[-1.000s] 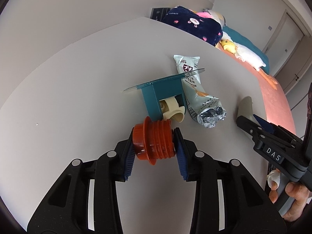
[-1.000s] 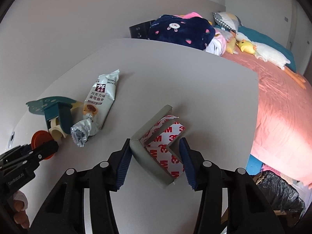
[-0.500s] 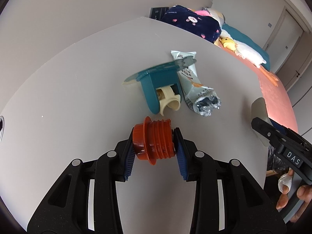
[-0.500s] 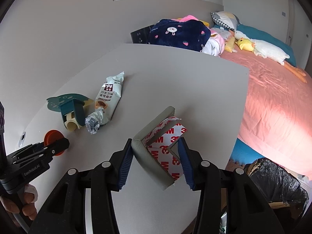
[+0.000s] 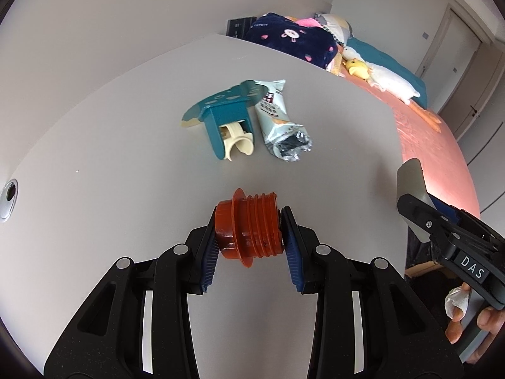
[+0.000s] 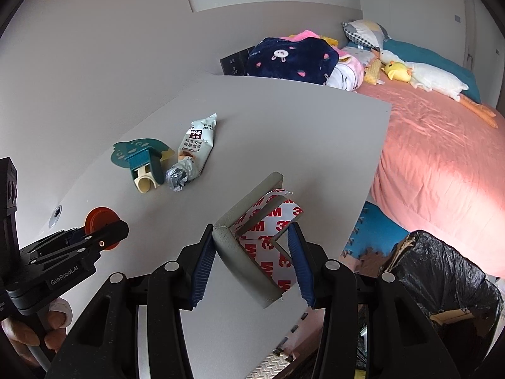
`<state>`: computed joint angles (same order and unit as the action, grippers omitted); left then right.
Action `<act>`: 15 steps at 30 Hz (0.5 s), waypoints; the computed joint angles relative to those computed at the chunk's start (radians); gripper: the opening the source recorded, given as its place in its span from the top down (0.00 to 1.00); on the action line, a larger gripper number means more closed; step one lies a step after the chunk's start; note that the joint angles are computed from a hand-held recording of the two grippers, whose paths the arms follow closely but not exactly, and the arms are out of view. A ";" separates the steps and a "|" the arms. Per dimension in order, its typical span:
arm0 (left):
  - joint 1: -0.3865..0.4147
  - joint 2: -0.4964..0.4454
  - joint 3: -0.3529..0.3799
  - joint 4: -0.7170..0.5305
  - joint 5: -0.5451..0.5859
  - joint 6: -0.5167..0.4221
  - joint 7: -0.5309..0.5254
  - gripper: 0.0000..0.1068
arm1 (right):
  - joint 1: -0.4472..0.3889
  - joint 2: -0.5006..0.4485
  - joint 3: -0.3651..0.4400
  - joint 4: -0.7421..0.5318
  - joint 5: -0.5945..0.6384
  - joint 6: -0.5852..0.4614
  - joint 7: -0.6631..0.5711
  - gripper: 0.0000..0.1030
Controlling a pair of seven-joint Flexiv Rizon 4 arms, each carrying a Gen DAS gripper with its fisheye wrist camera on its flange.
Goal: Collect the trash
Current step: 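Carry the cup stack and corner guard over the black bin and release both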
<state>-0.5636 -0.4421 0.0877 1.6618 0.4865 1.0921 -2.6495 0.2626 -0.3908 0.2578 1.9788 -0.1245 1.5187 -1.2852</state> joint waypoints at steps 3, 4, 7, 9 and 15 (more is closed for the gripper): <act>-0.008 0.005 -0.006 -0.001 0.003 0.001 0.003 0.66 | -0.003 0.029 0.001 0.034 0.007 0.013 0.001 0.53; -0.010 0.007 -0.008 0.000 0.004 0.002 0.004 0.66 | -0.004 0.037 0.002 0.043 0.009 0.015 0.002 0.53; -0.019 0.009 -0.014 -0.003 0.005 0.003 0.003 0.66 | -0.012 0.070 0.006 0.080 0.017 0.025 0.000 0.53; -0.025 0.009 -0.021 -0.007 0.004 0.000 0.008 0.66 | -0.020 0.089 0.013 0.100 0.025 0.029 -0.005 0.53; -0.057 0.009 -0.033 -0.020 0.016 -0.016 0.006 0.66 | -0.040 0.145 0.031 0.162 0.059 0.045 -0.021 0.53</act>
<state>-0.6204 -0.4326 0.0549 1.6421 0.5028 1.0763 -2.6431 0.2231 -0.2459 0.2886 2.1404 -0.0657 1.5638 -1.3060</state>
